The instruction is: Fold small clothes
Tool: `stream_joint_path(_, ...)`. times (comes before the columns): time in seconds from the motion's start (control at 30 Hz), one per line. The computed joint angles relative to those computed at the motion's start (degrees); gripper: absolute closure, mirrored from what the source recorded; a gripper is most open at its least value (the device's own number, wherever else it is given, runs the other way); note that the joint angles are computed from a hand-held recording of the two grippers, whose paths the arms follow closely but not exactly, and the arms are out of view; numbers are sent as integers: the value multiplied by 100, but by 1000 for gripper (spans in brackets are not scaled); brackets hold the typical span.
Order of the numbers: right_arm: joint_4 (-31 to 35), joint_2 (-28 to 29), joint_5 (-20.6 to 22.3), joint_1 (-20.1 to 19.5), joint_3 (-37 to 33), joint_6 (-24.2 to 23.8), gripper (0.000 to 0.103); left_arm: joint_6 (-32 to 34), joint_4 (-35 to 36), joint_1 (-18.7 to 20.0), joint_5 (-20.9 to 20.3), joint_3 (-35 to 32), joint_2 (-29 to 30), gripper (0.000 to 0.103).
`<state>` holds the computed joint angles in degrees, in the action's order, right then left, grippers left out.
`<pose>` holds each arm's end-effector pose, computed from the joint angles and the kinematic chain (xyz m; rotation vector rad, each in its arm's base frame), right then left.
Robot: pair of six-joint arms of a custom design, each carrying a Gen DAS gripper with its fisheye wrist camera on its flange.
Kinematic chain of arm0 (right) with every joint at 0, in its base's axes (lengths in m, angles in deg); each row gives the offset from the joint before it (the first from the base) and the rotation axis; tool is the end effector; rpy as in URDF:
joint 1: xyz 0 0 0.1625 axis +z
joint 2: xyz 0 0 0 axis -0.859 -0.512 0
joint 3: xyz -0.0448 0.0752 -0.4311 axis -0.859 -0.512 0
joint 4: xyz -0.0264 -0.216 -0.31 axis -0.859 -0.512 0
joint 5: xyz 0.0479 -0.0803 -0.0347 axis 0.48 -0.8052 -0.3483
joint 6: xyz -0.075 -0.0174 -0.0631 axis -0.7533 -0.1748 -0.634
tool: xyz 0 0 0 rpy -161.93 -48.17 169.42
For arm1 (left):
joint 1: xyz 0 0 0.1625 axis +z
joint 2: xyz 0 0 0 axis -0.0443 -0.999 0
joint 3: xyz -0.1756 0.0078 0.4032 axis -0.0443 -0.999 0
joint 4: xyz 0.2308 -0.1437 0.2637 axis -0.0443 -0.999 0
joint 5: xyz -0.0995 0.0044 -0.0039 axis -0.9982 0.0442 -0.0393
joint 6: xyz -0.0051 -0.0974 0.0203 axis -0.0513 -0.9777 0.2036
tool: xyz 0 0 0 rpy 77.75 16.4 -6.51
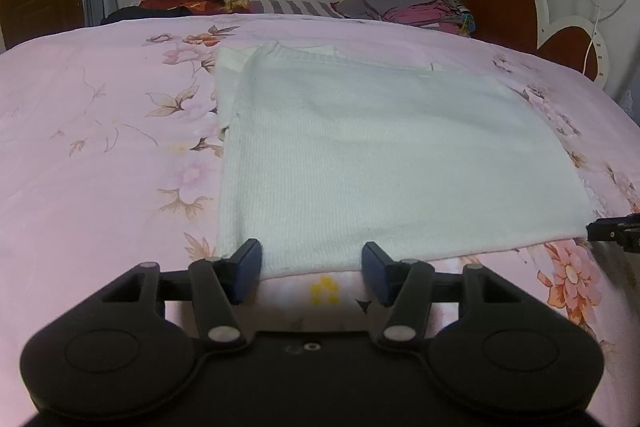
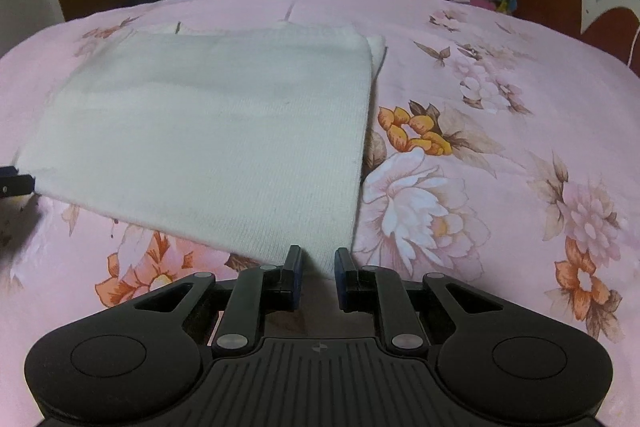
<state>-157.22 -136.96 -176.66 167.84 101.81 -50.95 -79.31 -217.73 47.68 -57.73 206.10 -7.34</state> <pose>0.1854 -0.3497 0.1786 0.2791 -2.3186 0.7605 -0.1233 -0.4111 0.2191 0.6340 2.3922 -0.7720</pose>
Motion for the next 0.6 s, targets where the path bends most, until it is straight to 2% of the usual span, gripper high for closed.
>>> stream_joint_path(0.23,40,-57,71,-36,30,38,87,-42,163,77,-101,-33,-147,47)
stream_joint_path(0.27,104,-97,85,-55,27,66,85,-132,345,67,-89,-72,-208,47)
stream_joint_path(0.33,365,-200,32,-71,5,209,68,-512,633,21,20,-109,-350,46)
stream_joint_path(0.37,198,-201,9,-76,49,232,62,-882,787,-49,206,-86,-459,36)
stream_joint_path(0.4,-210,-139,-138,-24,124,235,54,-1347,841,-209,605,37,-589,19)
stream_joint_path(0.43,-808,-52,-259,21,240,163,54,-1639,656,-357,875,236,-730,17)
stream_joint_path(0.47,-1167,-110,-262,24,380,278,54,-1808,384,-447,914,425,-894,19)
stream_joint_path(0.53,-1499,-308,-67,-13,635,523,54,-2066,216,-473,599,634,-1226,29)
stream_joint_path(0.57,-1776,-309,2,3,735,479,54,-2237,162,-488,487,725,-1314,38)
stream_joint_path(0.6,-1933,-330,85,29,810,432,65,-2325,43,-452,281,787,-1346,44)
